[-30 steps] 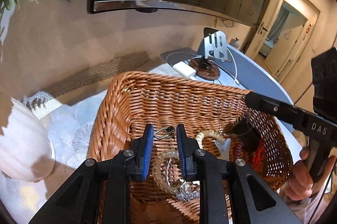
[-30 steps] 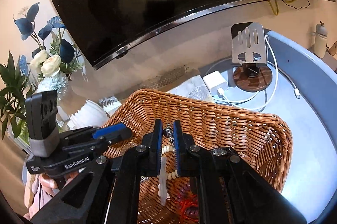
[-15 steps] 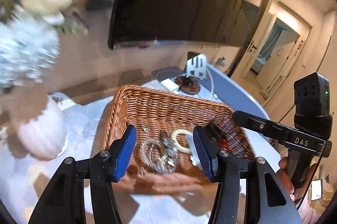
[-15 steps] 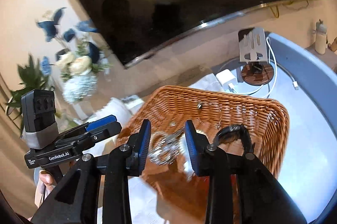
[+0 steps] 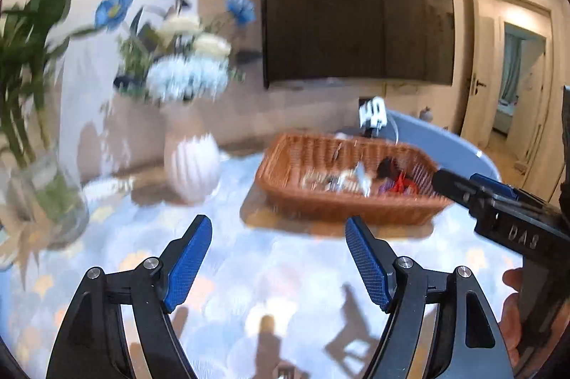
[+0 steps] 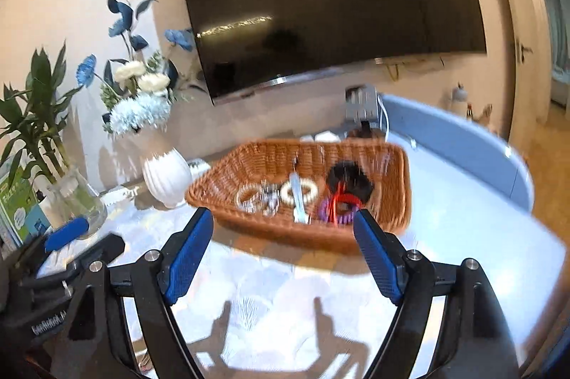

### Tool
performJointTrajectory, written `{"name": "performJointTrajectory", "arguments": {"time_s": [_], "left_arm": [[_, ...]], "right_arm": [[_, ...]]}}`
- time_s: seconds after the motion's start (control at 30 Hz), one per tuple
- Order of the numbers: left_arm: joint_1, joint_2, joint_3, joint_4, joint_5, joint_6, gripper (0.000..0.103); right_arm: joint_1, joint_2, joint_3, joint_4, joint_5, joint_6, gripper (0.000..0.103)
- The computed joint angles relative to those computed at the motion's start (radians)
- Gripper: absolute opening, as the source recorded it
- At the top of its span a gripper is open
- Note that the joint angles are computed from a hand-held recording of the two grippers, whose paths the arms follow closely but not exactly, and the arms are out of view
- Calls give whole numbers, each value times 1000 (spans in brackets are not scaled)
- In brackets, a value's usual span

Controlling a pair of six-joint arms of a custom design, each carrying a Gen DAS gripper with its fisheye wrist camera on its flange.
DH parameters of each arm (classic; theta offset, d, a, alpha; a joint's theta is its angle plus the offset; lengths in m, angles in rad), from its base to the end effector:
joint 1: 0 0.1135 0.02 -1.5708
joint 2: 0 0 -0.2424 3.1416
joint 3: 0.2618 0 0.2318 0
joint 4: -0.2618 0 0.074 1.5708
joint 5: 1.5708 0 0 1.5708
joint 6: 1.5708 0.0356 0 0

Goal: Organize jewelry

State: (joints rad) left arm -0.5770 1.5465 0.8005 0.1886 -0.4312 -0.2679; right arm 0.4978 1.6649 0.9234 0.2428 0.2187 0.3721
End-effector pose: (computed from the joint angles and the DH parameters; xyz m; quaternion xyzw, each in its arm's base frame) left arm 0.2675 -0.1564 0.1917 0.0289 0.8599 -0.0238 0.5091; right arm 0.3059 0.1574 0.1958 0.0020 0.8564 0.1288 0.5000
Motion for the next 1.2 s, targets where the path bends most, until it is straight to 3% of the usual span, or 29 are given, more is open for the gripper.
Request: {"name": "performJointTrajectory", "arguments": {"time_s": [0.23, 0.43, 0.57, 1.2], "left_arm": [[67, 91, -11, 39, 51, -61, 78], [43, 128, 7, 6, -17, -65, 78], [27, 127, 2, 8, -45, -52, 78], [38, 88, -27, 20, 33, -59, 78]], "right_arm": [[16, 93, -10, 35, 41, 36, 83], [29, 137, 29, -4, 44, 17, 83], [42, 154, 53, -38, 93, 24, 83], [59, 169, 76, -63, 139, 6, 83]]}}
